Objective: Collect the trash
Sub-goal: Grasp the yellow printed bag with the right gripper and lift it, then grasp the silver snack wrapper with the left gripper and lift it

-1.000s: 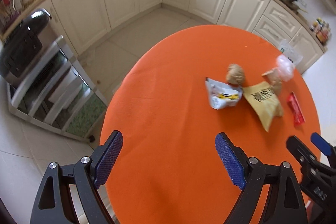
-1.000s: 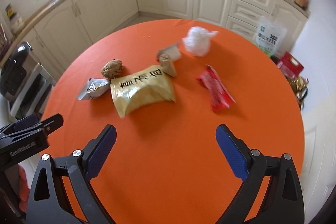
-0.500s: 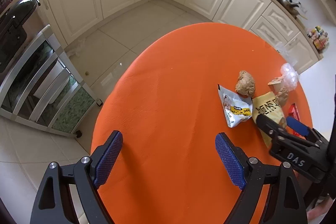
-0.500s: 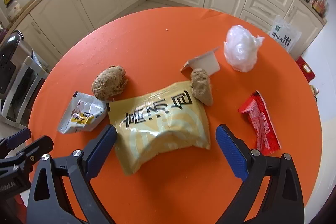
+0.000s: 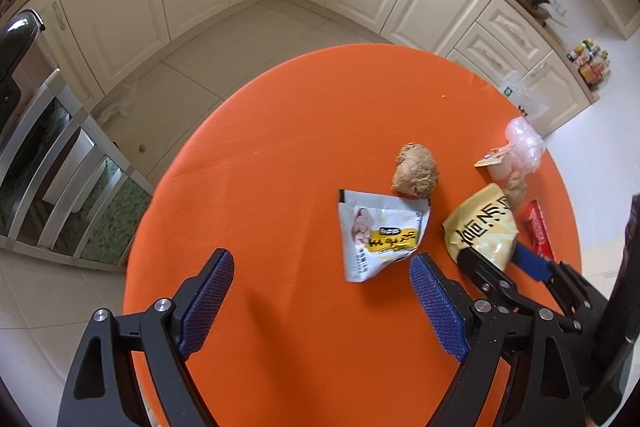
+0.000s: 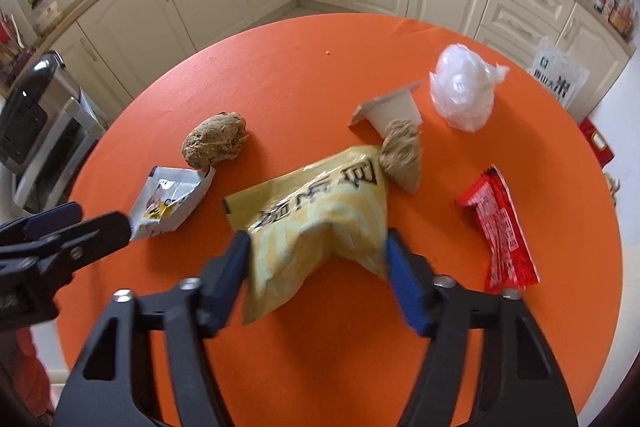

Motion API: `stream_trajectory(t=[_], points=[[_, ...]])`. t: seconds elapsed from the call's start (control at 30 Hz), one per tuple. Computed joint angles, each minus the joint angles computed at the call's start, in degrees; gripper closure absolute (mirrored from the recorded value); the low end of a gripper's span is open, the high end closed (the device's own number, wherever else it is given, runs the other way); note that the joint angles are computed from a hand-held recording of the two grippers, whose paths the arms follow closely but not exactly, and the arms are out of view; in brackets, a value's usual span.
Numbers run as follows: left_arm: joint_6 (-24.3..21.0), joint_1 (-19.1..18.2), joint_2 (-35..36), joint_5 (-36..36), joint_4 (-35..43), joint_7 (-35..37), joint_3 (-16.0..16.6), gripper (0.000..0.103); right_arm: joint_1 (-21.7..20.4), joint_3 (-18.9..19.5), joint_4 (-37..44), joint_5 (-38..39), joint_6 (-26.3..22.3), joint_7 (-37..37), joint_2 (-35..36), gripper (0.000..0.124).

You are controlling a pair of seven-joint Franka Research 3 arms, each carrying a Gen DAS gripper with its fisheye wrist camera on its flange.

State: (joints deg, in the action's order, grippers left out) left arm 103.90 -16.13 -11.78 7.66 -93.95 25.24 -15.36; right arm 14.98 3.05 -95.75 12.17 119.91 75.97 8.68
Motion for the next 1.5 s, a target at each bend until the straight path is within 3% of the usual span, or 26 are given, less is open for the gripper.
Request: stream_trajectory(t=[0.03, 0.13, 0.43, 0.5, 0.63, 0.7, 0.77, 0.93, 0.97, 1.0, 1.17, 1.33, 1.5], points=[[0.50, -0.03, 0.33, -0.27, 0.16, -0.04, 0.04, 0.017, -0.27, -0.17, -0.05, 0.35, -0.26, -0.09, -0.15, 0.082], [1.38, -0.05, 1.68, -0.85, 0.96, 0.93, 0.26, 0.017, -1.49, -0.59, 0.23, 2.87, -2.29, -0.87, -0.39, 0.090], [-0.83, -0.97, 8.73, 3.71, 7.03, 1.21, -0.57, 0.018, -2.94, -1.13, -1.38, 4.04, -2.39, -1.81, -1.70, 0.092], [0.54, -1.25, 8.57, 4.83, 6.20, 0.63, -0.55, 0.031, -2.98, -1.05, -1.39, 4.13, -2.43, -2.28, -1.68, 0.092], [-1.87, -2.28, 9.33, 8.54, 7.01, -0.31, -1.13, 0.057, -3.37, -1.17, -1.02, 5.36, -2.94, -2.41, -1.35, 0.092], [0.16, -2.39, 8.51, 7.63, 5.70, -0.19, -0.85, 0.065, -3.50, -1.20, -0.95, 5.60, -3.04, -2.57, -1.31, 0.092], [1.65, -2.34, 8.01, 6.75, 4.97, 0.34, -0.65, 0.072, -3.40, -1.13, -1.28, 5.49, -2.81, -2.39, -1.56, 0.092], [-0.87, -2.94, 8.82, 8.42, 6.88, 0.20, -1.31, 0.080, -3.51, -1.12, -1.21, 6.29, -3.06, -2.19, -1.53, 0.092], [-1.33, -3.21, 8.98, 9.23, 7.40, -0.01, -1.56, 0.087, -3.59, -1.16, -1.16, 6.50, -3.21, -2.20, -1.55, 0.092], [-1.47, -3.49, 9.11, 9.75, 7.88, 0.02, -1.76, 0.101, -3.63, -1.18, -1.14, 6.59, -3.32, -2.18, -1.59, 0.092], [-4.68, -4.81, 10.74, 12.35, 11.10, 0.64, -2.29, 0.102, -3.74, -1.19, -1.74, 6.95, -3.38, -2.33, -2.65, 0.092], [-2.88, -5.03, 9.11, 9.64, 9.20, 0.41, -1.84, 0.102, -3.83, -1.30, -2.69, 7.16, -3.54, -2.30, -4.03, 0.092], [-4.67, -6.00, 8.61, 11.10, 10.62, 0.26, -3.07, 0.102, -4.14, -1.54, -4.04, 7.93, -3.82, -1.91, -6.11, 0.092]])
